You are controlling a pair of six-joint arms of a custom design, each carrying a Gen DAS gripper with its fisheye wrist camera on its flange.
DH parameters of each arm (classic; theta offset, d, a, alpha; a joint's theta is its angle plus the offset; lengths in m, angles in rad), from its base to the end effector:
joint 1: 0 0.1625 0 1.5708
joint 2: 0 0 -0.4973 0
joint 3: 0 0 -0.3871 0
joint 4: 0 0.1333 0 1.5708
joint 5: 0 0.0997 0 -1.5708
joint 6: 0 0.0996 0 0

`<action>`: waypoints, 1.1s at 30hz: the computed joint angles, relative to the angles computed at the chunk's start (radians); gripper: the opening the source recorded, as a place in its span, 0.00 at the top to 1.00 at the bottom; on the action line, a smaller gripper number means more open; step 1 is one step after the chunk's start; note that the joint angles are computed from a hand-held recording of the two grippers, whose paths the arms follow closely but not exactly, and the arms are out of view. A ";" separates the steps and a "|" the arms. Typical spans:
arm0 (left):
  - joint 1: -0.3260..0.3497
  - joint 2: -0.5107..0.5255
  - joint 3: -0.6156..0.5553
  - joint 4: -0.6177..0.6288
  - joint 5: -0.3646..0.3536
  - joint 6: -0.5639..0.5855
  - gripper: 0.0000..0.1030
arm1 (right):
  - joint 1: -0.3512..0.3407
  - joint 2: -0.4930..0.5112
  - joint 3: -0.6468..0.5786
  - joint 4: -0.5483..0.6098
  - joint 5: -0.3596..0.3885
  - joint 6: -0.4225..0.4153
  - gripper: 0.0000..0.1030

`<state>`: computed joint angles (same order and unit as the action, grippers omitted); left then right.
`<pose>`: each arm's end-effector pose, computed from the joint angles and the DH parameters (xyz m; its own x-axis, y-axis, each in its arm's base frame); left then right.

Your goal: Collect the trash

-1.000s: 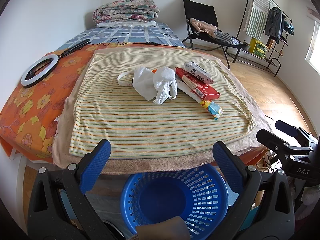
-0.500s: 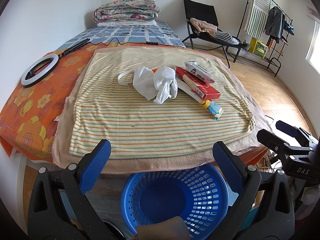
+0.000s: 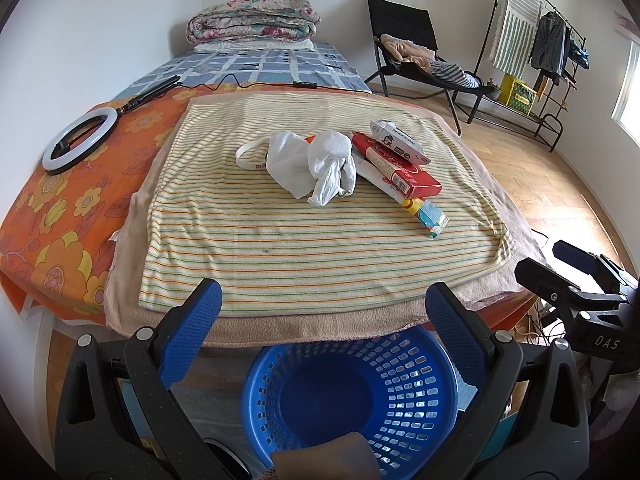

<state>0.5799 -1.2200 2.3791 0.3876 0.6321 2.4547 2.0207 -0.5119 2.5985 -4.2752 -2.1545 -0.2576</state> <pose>-0.0733 -0.3034 0.2135 -0.7932 0.0266 -0.6084 0.4310 0.7302 -0.5301 0.2324 -0.3009 0.0594 -0.7705 -0.2599 0.5820 -0.5696 0.6906 -0.4457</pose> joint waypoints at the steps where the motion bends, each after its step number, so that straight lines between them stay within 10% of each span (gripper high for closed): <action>1: 0.001 0.001 0.000 -0.002 0.000 0.001 0.00 | 0.001 0.000 -0.001 0.001 -0.002 0.000 0.00; 19: 0.038 -0.042 0.012 0.019 0.041 0.006 0.00 | -0.074 -0.019 0.042 -0.065 0.038 -0.015 0.00; 33: 0.213 -0.034 -0.219 0.032 0.085 0.274 0.00 | -0.087 -0.195 -0.102 0.271 0.057 0.032 0.00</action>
